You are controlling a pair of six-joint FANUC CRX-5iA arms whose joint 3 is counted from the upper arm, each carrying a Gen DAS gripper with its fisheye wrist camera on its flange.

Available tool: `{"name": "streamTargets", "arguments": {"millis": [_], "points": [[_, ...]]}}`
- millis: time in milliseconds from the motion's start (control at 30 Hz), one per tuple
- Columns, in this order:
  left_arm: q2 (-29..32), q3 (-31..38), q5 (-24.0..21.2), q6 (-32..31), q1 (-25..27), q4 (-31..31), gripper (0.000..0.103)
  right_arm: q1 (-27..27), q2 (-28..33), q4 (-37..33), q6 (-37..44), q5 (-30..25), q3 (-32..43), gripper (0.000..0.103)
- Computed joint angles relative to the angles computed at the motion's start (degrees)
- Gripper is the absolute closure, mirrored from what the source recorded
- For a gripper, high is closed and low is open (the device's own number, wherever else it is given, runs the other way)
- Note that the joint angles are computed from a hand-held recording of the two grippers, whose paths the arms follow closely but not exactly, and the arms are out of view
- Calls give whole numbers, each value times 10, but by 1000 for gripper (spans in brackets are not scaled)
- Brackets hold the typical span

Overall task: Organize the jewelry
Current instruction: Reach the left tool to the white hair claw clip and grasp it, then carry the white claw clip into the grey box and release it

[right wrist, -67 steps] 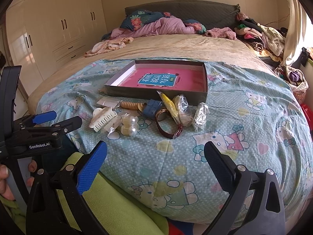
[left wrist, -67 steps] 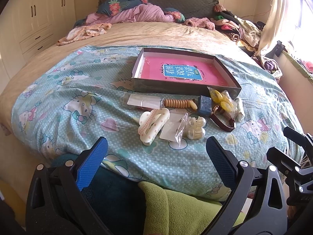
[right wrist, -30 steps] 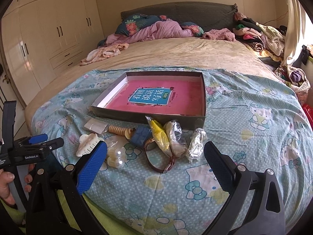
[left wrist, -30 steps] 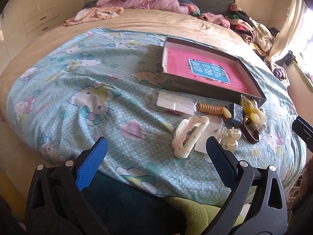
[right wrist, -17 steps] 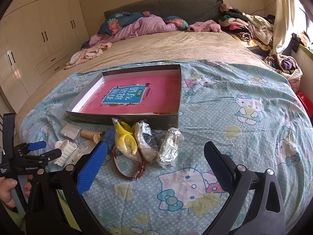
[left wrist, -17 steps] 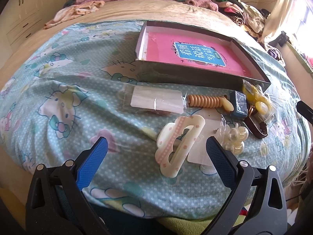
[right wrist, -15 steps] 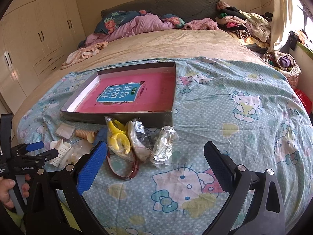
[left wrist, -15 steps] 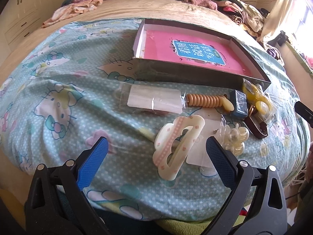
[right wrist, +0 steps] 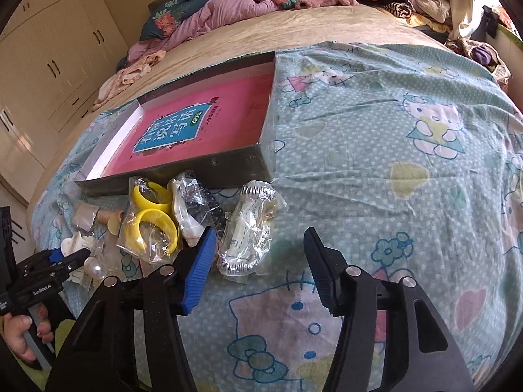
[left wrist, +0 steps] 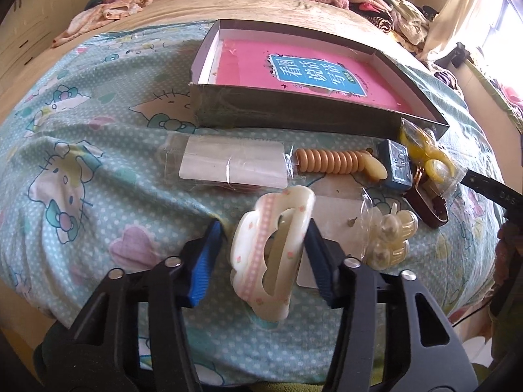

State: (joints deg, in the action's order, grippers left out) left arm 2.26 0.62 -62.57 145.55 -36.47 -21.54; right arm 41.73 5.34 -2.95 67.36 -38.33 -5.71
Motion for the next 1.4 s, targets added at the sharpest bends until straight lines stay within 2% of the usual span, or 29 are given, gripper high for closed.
{"name": "streamTargets", "arguments": {"millis": [33,67,100,133,233,700,1100,1400], "points": [[0,0,1,-4,2,2,65,-5,7,-21,15,-3,10,54],[0,1,1,-8,2,2,65,-12,13,-43,31,-6,19,60],[0,2,0,-11,2,1,65,-20,20,-68,48,-10,30,71],[0,2,1,-11,2,2,65,-29,26,-100,72,-17,43,71],[-7,1,4,-13,3,3,65,-37,29,-118,88,-19,51,74],[-26,37,1,-33,14,-24,66,-33,-42,-73,79,44,8,75],[2,84,16,-59,46,-27,66,-30,-7,-110,140,59,76,75],[36,111,26,-85,69,-14,66,-25,31,-114,153,57,120,75]]}}
